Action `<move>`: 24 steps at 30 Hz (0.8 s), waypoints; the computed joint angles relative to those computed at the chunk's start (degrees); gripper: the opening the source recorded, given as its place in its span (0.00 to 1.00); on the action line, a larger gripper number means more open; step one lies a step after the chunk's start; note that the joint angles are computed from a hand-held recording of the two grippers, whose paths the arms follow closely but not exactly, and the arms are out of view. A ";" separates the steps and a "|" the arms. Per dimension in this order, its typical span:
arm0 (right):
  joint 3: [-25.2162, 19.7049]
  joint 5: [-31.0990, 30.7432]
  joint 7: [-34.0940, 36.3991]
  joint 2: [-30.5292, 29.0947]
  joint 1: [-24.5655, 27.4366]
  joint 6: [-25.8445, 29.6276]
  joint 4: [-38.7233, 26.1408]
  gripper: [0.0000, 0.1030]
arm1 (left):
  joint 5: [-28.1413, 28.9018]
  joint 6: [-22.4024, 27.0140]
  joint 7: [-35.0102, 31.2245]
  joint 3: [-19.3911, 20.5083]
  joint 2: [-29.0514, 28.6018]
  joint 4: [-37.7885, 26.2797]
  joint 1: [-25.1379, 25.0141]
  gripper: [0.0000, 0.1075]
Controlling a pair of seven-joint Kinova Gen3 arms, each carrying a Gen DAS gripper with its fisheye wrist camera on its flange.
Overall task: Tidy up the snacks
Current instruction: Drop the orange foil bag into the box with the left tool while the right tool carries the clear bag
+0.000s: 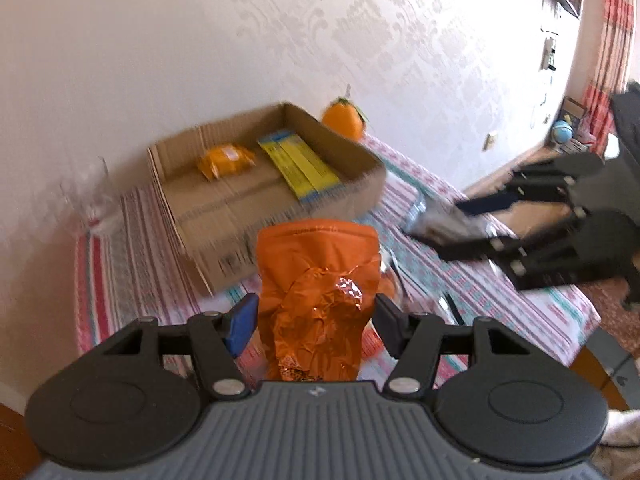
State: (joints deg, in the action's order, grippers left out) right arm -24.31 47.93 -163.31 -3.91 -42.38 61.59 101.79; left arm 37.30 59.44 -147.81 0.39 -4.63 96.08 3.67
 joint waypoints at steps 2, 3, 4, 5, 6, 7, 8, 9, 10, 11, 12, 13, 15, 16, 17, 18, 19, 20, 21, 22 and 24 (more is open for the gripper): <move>0.24 0.32 0.04 0.21 0.21 -0.04 -0.22 0.50 | -0.33 -1.40 1.17 0.76 1.84 -2.09 0.29 0.57; 0.41 0.41 0.06 0.30 0.32 -0.03 -0.37 0.50 | -0.59 -2.26 1.99 1.23 2.84 -3.19 0.41 0.57; 0.59 0.43 0.11 0.34 0.43 -0.12 -0.49 0.50 | -0.69 -2.68 2.43 1.56 3.77 -4.15 0.43 0.57; 0.74 0.46 0.19 0.34 0.53 -0.27 -0.56 0.50 | -0.87 -2.96 3.29 1.95 4.96 -5.51 0.43 0.57; 0.81 0.61 0.23 0.33 0.59 -0.35 -0.56 0.50 | -1.30 -3.25 4.32 2.45 6.28 -7.01 0.47 0.57; 0.90 0.75 0.34 0.34 0.68 -0.38 -0.60 0.50 | -2.17 -3.60 5.73 3.06 7.66 -8.68 0.62 0.57; 1.02 0.84 0.42 0.32 0.81 -0.48 -0.60 0.50 | -3.24 -4.19 7.51 3.67 8.95 -10.23 0.85 0.57; 1.07 0.91 0.46 0.25 0.90 -0.62 -0.57 0.50 | -4.27 -4.60 9.00 4.24 10.20 -11.71 1.07 0.57; 1.12 1.03 0.56 0.20 1.02 -0.77 -0.55 0.50 | -5.56 -5.24 10.81 4.81 11.60 -13.29 1.45 0.57; 1.14 1.15 0.67 0.21 1.12 -0.72 -0.59 0.50 | -6.72 -5.75 12.52 5.28 12.76 -14.66 1.75 0.57; 1.21 1.22 0.78 0.22 1.25 -0.74 -0.64 0.50 | -7.92 -6.25 14.08 5.69 13.88 -15.95 2.04 0.57; 1.40 1.21 0.93 0.17 1.46 -1.02 -0.62 0.50 | -9.24 -6.97 15.92 6.05 15.07 -17.22 2.49 0.57; 1.67 1.16 1.06 -0.02 1.91 -1.59 -0.46 0.50 | -11.12 -7.86 19.25 6.71 17.39 -19.76 3.04 0.57; 1.75 1.17 1.15 -0.05 2.15 -1.82 -0.38 0.50 | -11.84 -8.39 20.72 7.00 18.35 -20.74 3.27 0.57; 1.81 1.20 1.21 -0.03 2.37 -1.97 -0.35 0.50 | -12.63 -8.92 22.38 7.23 19.37 -21.76 3.60 0.57; 1.84 1.23 1.18 0.03 2.55 -2.11 -0.32 0.50 | -13.46 -9.29 24.25 7.38 20.37 -22.77 3.98 0.57; 1.89 1.21 1.16 0.10 2.70 -2.25 -0.31 0.50 | -14.20 -9.42 25.79 7.59 21.23 -23.71 4.26 0.58; 1.93 1.23 1.00 0.19 2.83 -2.35 -0.29 0.50 | -15.12 -9.86 27.40 7.69 22.14 -24.44 4.70 0.60; 1.91 1.32 0.78 0.37 2.88 -2.27 -0.36 0.50 | -16.35 -10.77 29.33 7.60 22.77 -24.82 5.34 0.61; 1.87 1.44 0.56 0.49 2.85 -2.12 -0.40 0.50 | -17.26 -11.77 30.90 7.36 22.87 -24.58 5.82 0.65; 1.90 1.49 0.28 0.54 2.75 -2.11 -0.36 0.50 | -17.63 -13.59 31.41 8.24 22.85 -23.32 5.28 0.67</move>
